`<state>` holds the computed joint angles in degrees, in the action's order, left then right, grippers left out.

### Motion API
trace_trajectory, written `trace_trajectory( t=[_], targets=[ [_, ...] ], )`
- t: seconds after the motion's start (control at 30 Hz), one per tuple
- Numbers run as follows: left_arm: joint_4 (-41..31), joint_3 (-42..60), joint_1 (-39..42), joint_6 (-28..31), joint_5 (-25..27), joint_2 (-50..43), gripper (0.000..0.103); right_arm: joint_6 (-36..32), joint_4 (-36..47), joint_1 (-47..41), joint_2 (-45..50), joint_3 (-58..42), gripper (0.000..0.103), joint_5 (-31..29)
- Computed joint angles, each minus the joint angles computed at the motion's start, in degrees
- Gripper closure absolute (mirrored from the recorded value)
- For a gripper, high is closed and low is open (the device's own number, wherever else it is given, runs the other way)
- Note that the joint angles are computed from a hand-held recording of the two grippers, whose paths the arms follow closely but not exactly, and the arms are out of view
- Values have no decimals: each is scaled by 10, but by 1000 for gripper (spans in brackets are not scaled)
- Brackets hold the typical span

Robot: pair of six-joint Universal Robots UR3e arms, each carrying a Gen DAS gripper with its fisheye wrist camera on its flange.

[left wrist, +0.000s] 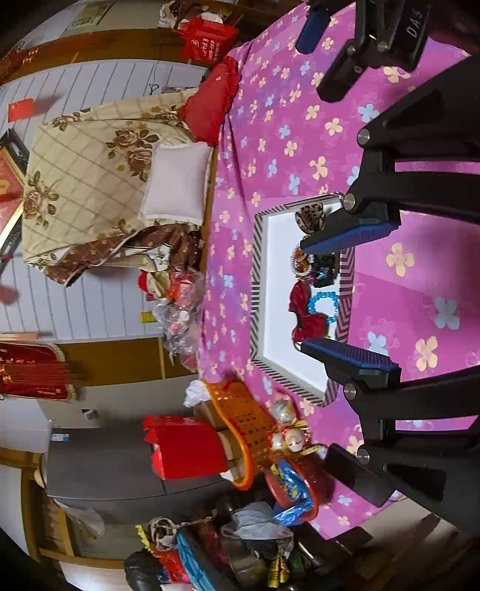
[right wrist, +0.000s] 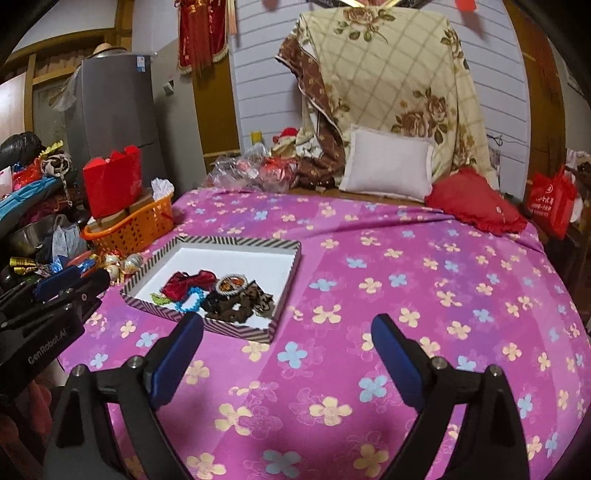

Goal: Organize jewelry

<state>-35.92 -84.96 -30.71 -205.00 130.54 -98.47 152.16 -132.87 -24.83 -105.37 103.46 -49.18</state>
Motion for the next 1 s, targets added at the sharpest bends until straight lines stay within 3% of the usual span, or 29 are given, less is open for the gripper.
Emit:
trace_trajectory(
  t=[0.43,1.0],
  targets=[
    [-11,-7,3,-25,9,16,63,4,16,-2,-7,2,2,6],
    [-3,-19,6,-23,4,13,63,16,-34,43,5,16,2,-42]
  ],
)
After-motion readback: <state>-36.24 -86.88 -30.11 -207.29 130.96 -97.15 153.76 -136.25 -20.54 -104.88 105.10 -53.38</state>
